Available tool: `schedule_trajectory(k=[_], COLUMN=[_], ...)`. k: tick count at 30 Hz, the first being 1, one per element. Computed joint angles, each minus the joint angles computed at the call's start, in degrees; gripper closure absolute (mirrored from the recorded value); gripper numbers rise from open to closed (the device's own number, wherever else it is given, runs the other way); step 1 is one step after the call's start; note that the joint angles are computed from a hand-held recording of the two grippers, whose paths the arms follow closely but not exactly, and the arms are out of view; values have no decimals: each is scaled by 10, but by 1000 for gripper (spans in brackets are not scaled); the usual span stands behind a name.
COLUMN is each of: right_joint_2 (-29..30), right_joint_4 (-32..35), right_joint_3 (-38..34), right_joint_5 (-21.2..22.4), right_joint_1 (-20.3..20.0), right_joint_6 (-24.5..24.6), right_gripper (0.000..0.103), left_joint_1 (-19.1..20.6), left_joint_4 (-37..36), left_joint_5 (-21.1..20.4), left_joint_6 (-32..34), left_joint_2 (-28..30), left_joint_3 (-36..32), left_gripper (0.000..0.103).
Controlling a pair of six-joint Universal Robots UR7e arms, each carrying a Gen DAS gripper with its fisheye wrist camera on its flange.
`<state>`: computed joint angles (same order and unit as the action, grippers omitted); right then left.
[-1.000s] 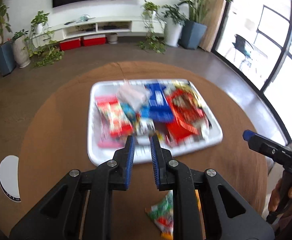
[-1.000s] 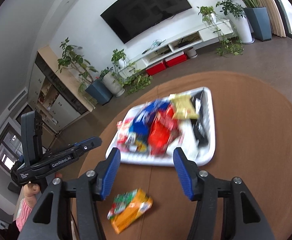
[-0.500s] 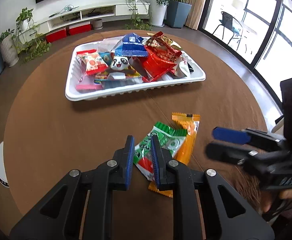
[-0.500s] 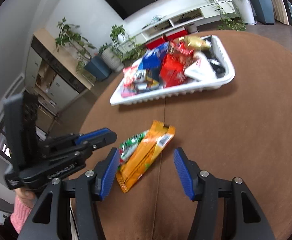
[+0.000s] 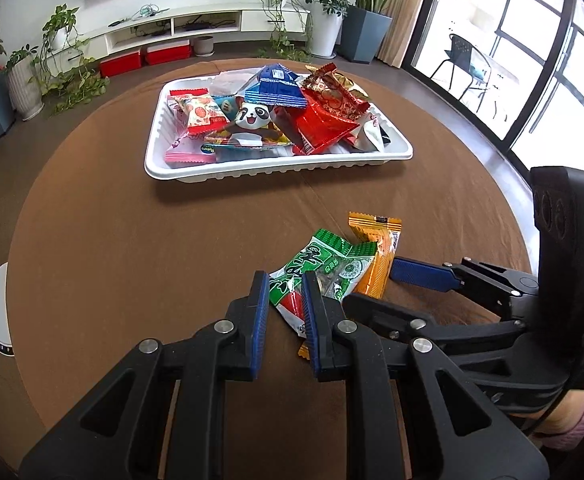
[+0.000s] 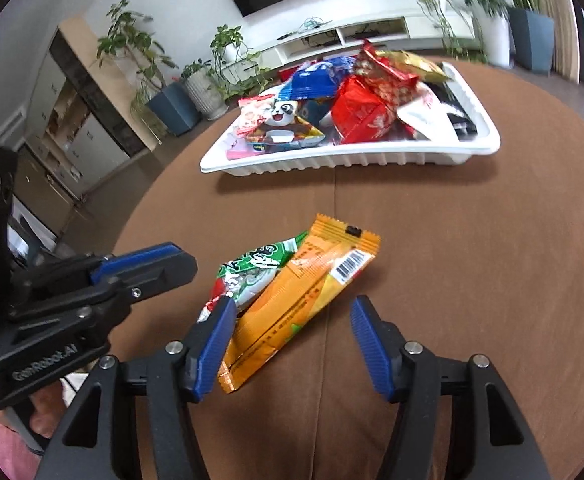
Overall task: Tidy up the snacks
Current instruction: 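Move both open tools back over the green packet and orange bar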
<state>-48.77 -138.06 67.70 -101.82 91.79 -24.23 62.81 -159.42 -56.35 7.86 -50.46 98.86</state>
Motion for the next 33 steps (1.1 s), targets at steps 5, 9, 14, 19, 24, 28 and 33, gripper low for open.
schedule_trajectory(k=[5, 9, 14, 19, 24, 28, 33], right_joint_2=[10, 13, 2, -9, -15, -15, -16], right_joint_4=[-20, -53, -74, -66, -57, -62, -61], right_joint_3=[3, 16, 31, 32, 34, 38, 40], right_joint_5=[-44, -87, -110, -112, -100, -93, -87], right_joint_1=[14, 22, 17, 8, 4, 4, 5], right_joint_6=[-55, -117, -165, -172, -175, -180, -187], right_gripper=[35, 35, 35, 35, 35, 35, 35], left_joint_1=[1, 0, -4, -6, -3, -3, -5], left_joint_4=[0, -1, -2, 23, 67, 95, 117], left_joint_5=[0, 3, 7, 4, -4, -5, 10], left_joint_6=[1, 7, 31, 76, 121, 166, 209], left_joint_2=[2, 2, 3, 15, 31, 43, 65], left_joint_3=[-2, 0, 2, -9, -32, -50, -74], left_gripper=[87, 87, 87, 87, 87, 87, 87])
